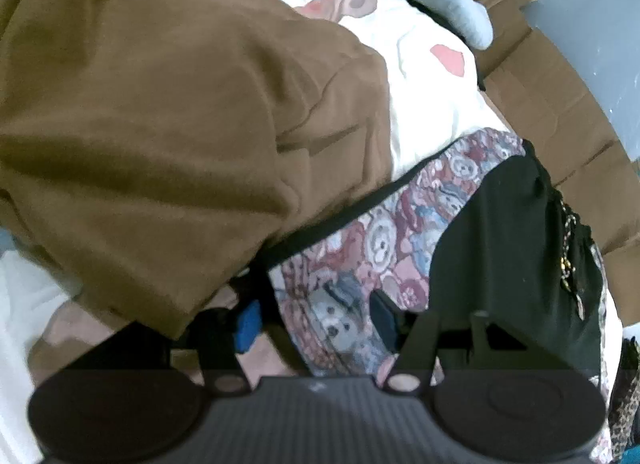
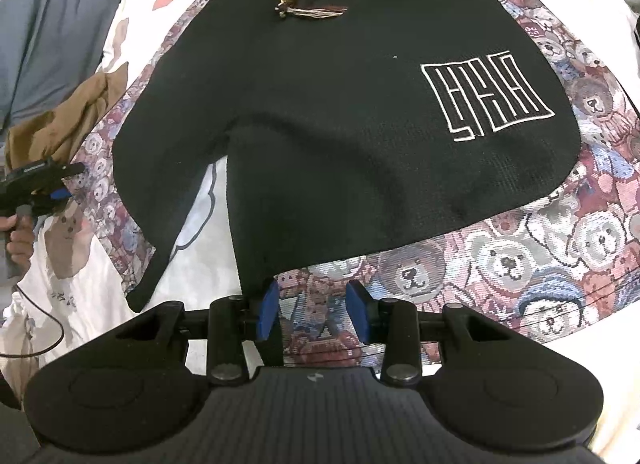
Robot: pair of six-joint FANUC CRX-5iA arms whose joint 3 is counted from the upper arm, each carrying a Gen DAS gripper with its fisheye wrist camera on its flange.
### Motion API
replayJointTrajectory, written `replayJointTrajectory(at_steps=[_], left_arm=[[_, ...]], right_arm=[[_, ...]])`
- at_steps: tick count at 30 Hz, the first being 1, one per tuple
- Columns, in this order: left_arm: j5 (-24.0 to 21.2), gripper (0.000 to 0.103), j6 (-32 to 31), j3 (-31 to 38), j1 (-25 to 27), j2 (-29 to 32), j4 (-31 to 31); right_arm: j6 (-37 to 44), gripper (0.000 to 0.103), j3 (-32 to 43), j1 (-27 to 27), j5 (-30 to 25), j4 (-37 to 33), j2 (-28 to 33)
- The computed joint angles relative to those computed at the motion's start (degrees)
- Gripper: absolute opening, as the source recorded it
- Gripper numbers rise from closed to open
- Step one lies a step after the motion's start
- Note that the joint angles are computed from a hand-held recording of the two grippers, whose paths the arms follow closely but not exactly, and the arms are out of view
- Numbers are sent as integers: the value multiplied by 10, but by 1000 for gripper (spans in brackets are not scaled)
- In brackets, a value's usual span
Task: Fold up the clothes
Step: 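Open the left gripper to release the lining while the right gripper keeps holding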
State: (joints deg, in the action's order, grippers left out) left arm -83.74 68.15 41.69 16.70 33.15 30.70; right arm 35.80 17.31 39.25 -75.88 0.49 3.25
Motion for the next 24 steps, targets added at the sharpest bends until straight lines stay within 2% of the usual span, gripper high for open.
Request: replayJointTrajectory(at_steps=[2, 5, 12, 17, 22, 24], left_arm=[[17, 57, -9, -25, 4, -11, 13], [22, 47, -24, -46, 13, -22, 41], [39, 44, -60, -80, 22, -45, 92], [46, 39, -95, -82, 16, -46, 102], [52, 39, -108, -84, 12, -41, 93], [58, 35, -106, -87, 10, -40, 87]], right_arm=[[-1, 44, -1, 1, 0, 0, -1], [-3, 44, -2, 1, -2, 1, -2], [-1, 44, -4, 2, -2, 0, -2], [0, 44, -3, 1, -2, -1, -1], [-8, 44, -6, 1, 4, 1, -2], [-10, 44, -7, 2, 8, 6, -3]])
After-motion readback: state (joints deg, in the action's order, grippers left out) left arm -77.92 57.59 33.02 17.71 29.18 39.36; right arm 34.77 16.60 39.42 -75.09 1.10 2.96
